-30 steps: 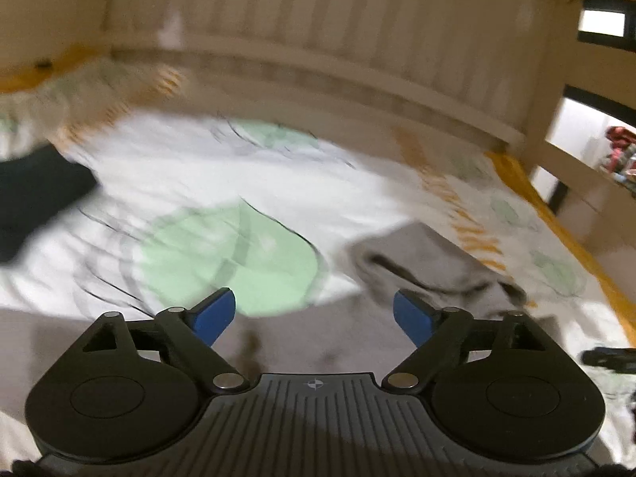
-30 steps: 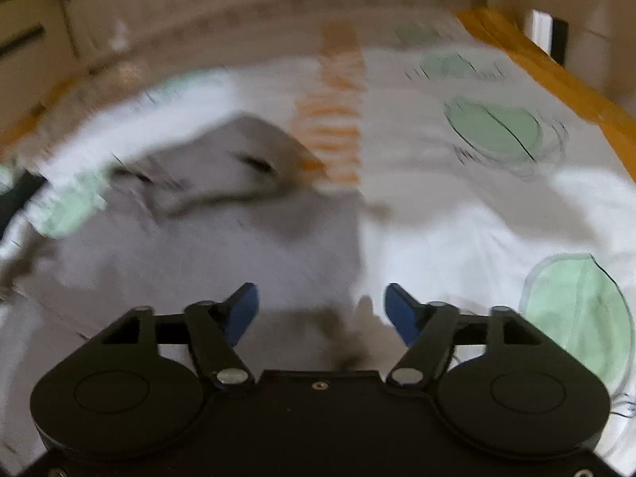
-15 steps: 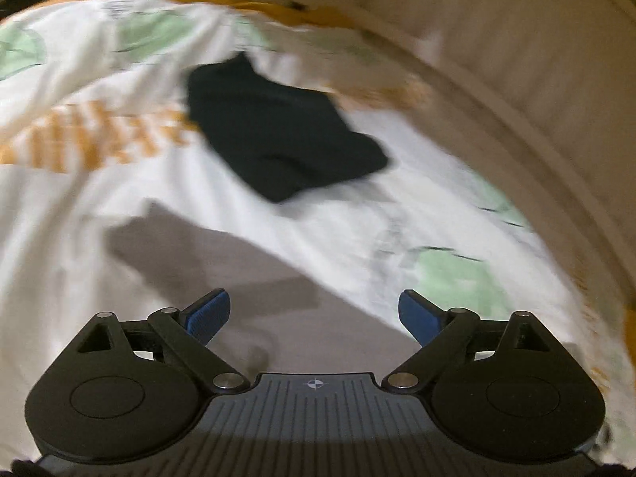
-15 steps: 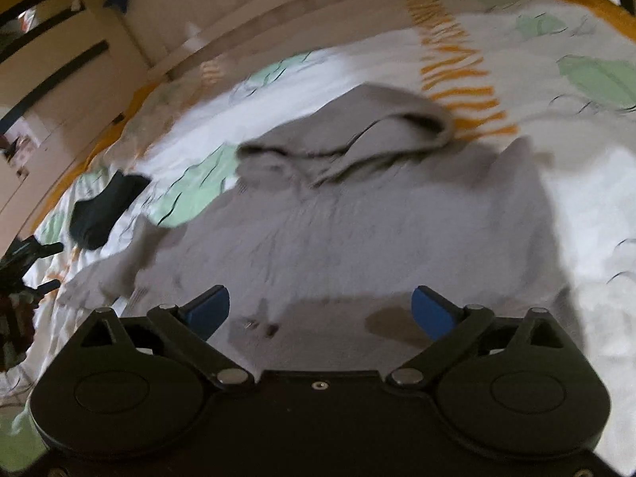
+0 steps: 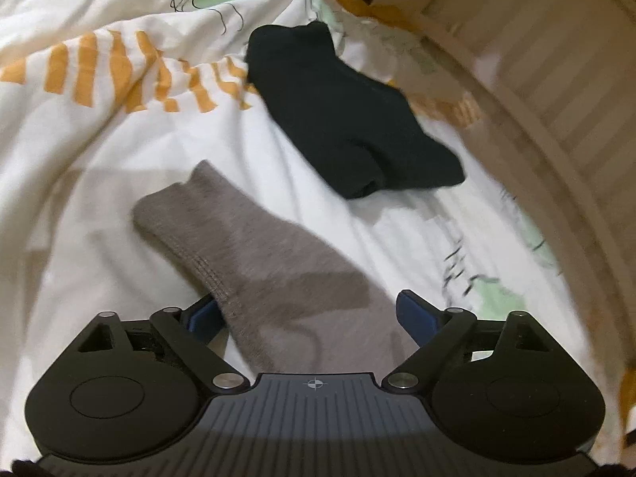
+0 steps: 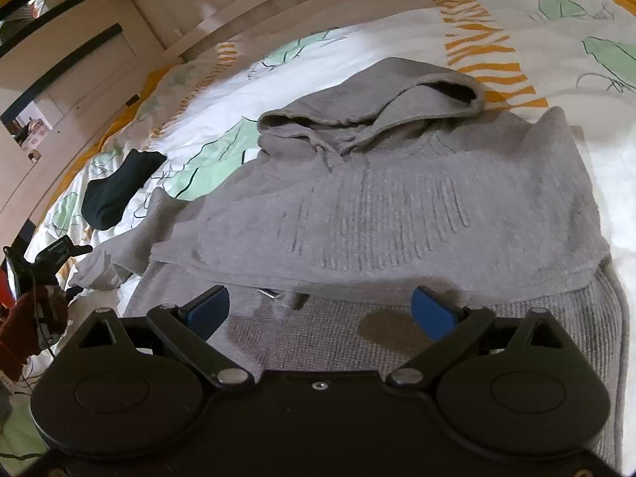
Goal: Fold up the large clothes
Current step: 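Grasp the other sleeve cuff with the left gripper and lift it across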
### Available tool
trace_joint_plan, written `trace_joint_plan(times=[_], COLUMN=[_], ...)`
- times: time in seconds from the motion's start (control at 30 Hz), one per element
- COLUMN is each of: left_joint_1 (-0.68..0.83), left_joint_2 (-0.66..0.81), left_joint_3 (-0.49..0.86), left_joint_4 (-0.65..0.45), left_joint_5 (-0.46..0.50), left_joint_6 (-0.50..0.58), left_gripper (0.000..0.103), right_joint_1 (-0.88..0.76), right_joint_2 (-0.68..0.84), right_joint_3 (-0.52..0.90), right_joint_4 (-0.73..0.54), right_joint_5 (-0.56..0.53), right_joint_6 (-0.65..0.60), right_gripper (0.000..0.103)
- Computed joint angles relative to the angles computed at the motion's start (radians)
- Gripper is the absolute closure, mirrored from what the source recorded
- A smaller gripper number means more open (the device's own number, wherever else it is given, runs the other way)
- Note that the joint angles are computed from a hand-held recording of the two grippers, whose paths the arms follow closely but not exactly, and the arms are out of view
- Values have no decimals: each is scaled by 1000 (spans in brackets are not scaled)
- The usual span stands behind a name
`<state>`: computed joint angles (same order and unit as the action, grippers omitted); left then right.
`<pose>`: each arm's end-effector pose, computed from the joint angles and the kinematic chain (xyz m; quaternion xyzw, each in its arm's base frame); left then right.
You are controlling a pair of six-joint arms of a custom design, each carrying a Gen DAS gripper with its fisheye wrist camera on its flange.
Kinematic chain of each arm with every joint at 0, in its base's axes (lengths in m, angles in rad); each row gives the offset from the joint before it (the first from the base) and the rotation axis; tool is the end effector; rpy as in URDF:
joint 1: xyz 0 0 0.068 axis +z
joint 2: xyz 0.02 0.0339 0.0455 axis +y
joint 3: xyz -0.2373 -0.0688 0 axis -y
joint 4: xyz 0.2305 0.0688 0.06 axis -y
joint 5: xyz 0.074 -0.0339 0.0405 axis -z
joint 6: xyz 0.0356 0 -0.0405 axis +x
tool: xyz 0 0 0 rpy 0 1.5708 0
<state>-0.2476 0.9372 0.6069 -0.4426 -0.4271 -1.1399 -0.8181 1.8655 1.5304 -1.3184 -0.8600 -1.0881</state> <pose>0.1909 -0.0330 0.2124 -0.4628 0.7769 -0.0926 0.4167 0.2373 -0.2139 0.2245 -0.1052 0.9022 0.2719 0.3178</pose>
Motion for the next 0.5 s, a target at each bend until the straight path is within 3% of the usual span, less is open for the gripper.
trace_joint_plan(times=[0.07, 0.1, 0.13, 0.23, 0.5], left_joint_1=[21, 22, 20, -34, -350], left_joint_2=[-12, -12, -9, 13, 226], left_joint_3=[-20, -20, -19, 34, 441], left_joint_4=[44, 48, 52, 35, 1], left_joint_5=[24, 19, 13, -50, -278], left_joint_6=[-7, -10, -10, 3, 148], left_gripper=[48, 86, 96, 96, 96], right_joint_1=[1, 1, 2, 4, 3], right_joint_2=[1, 2, 3, 6, -12], right_joint_3=[-1, -2, -1, 2, 4], right_joint_4=[7, 11, 14, 23, 73], right_joint_5=[3, 5, 7, 16, 25], right_joint_6=[11, 15, 19, 32, 43], right_gripper=[4, 4, 4, 4, 5])
